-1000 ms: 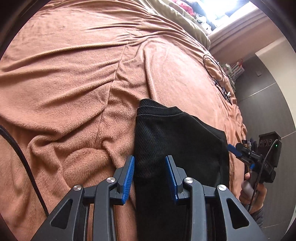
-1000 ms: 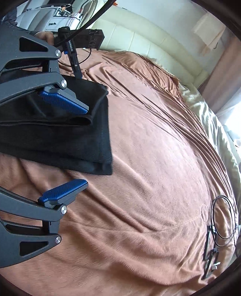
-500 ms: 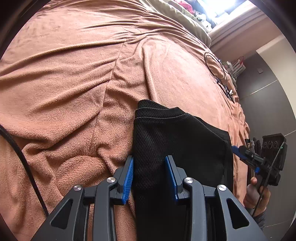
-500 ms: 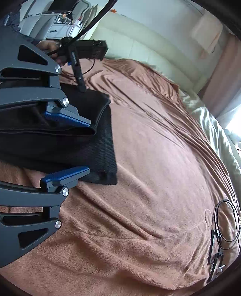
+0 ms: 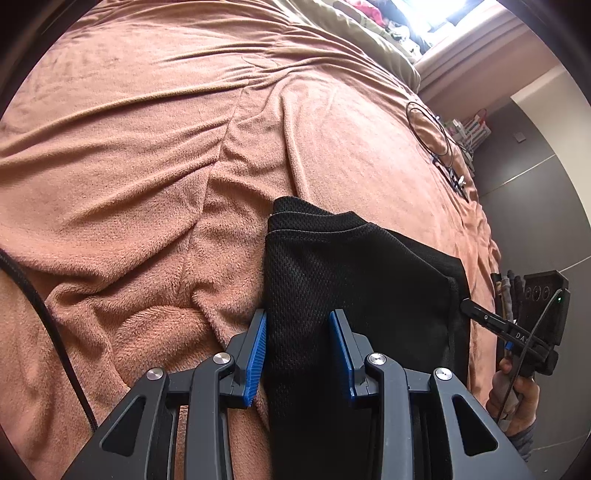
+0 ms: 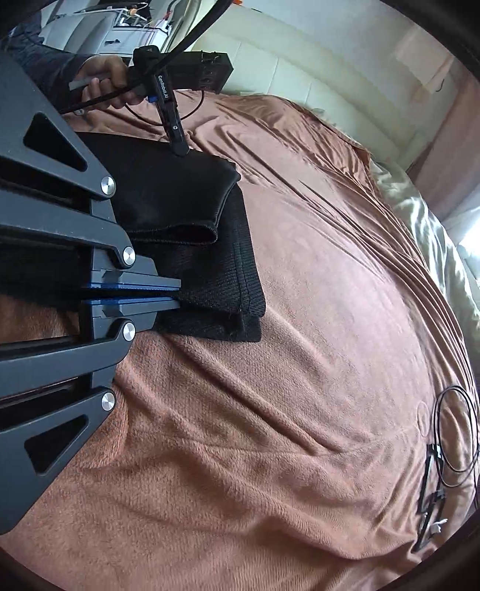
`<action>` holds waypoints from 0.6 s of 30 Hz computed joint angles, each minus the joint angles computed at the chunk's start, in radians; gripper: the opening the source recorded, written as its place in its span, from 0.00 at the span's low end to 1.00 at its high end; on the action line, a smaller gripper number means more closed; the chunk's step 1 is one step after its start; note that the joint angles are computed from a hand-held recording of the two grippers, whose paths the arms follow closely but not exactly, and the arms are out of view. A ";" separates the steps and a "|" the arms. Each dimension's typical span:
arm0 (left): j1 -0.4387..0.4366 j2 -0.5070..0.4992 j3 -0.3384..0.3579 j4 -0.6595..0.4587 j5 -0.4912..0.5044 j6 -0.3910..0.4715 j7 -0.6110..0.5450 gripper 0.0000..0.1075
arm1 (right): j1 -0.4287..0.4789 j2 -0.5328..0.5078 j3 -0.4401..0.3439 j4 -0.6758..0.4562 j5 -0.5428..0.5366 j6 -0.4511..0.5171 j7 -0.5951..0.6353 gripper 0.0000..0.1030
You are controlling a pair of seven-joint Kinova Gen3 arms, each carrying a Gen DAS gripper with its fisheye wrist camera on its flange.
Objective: Fold small clothes
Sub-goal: 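Close the left tool on the shirt end beside the right tool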
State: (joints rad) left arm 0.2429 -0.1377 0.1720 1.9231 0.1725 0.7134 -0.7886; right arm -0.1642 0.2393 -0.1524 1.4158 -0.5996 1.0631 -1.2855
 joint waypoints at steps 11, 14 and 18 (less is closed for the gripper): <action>-0.004 0.002 -0.009 0.008 0.012 -0.012 -0.018 0.33 | -0.003 -0.023 0.004 0.000 0.008 -0.004 -0.005 0.03; -0.005 0.005 -0.011 0.009 0.019 -0.020 -0.022 0.33 | 0.004 0.003 0.005 -0.028 -0.006 0.015 -0.006 0.31; -0.005 0.004 -0.016 0.017 0.032 -0.030 -0.032 0.33 | 0.001 0.029 0.003 -0.038 -0.002 -0.023 -0.018 0.58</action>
State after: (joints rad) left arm 0.2374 -0.1335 0.1560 1.9404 0.2047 0.6834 -0.8210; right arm -0.1628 0.2683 -0.1498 1.3777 -0.6012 1.0404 -1.3033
